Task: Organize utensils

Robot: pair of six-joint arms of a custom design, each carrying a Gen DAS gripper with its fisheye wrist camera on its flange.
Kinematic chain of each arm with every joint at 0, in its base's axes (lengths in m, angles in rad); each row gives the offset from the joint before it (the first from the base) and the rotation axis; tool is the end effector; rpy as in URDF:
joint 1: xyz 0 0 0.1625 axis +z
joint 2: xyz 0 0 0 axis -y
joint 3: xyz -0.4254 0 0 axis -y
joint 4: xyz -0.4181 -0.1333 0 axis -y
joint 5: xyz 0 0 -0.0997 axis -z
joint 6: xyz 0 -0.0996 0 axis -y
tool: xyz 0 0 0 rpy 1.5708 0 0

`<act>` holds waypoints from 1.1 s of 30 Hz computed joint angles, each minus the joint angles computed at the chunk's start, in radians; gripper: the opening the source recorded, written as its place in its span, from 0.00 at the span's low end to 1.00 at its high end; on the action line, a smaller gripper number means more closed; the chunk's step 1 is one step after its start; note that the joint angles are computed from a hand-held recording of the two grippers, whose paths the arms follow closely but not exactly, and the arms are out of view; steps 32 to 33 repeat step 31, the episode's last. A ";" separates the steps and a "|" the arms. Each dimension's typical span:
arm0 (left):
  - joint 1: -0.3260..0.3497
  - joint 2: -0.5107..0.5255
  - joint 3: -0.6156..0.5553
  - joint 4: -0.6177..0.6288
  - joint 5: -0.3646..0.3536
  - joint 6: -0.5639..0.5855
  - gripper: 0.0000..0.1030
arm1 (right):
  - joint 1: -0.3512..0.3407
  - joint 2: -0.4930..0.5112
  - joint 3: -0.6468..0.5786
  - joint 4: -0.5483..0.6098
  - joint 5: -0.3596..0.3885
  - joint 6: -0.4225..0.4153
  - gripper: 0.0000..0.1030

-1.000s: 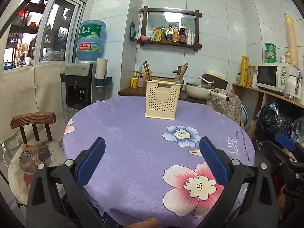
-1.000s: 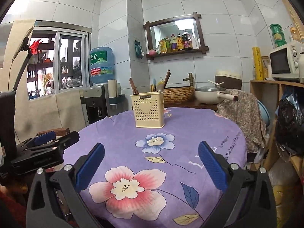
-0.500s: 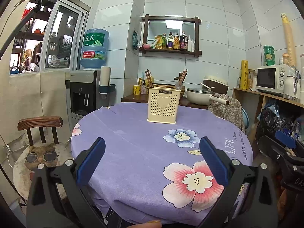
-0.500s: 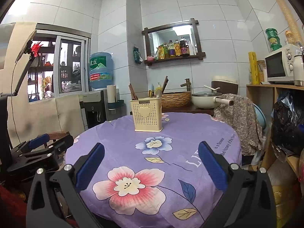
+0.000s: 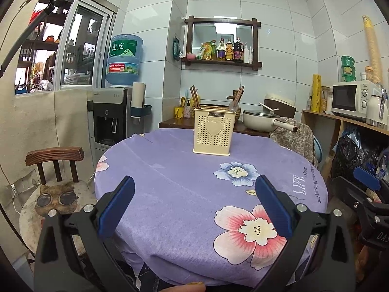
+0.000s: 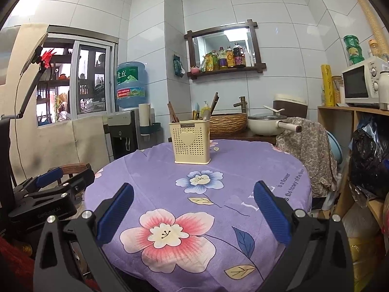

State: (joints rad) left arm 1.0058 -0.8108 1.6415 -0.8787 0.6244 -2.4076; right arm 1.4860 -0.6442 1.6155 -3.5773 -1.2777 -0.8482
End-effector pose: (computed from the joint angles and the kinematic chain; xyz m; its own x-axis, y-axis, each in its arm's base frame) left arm -0.1607 -0.6535 0.0653 -0.7060 -0.3029 -0.6402 0.6023 0.2187 -0.7677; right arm 0.1015 -0.7201 0.1099 -0.6772 -0.4915 0.5475 -0.7027 0.2114 -0.6793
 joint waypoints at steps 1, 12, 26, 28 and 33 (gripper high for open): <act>0.000 0.001 -0.002 0.001 -0.004 0.001 0.95 | 0.000 0.000 0.000 0.003 -0.001 -0.001 0.94; -0.003 0.010 -0.009 -0.012 -0.021 0.024 0.95 | -0.002 0.000 0.000 0.009 -0.005 -0.009 0.94; -0.005 0.015 -0.015 -0.015 -0.034 0.018 0.95 | -0.003 0.002 -0.002 0.009 -0.008 -0.010 0.94; -0.004 0.017 -0.021 -0.003 -0.037 0.007 0.95 | -0.004 0.001 -0.001 0.010 -0.008 -0.011 0.94; -0.003 0.018 -0.026 0.017 -0.036 -0.005 0.95 | -0.004 0.001 -0.001 0.012 -0.007 -0.013 0.94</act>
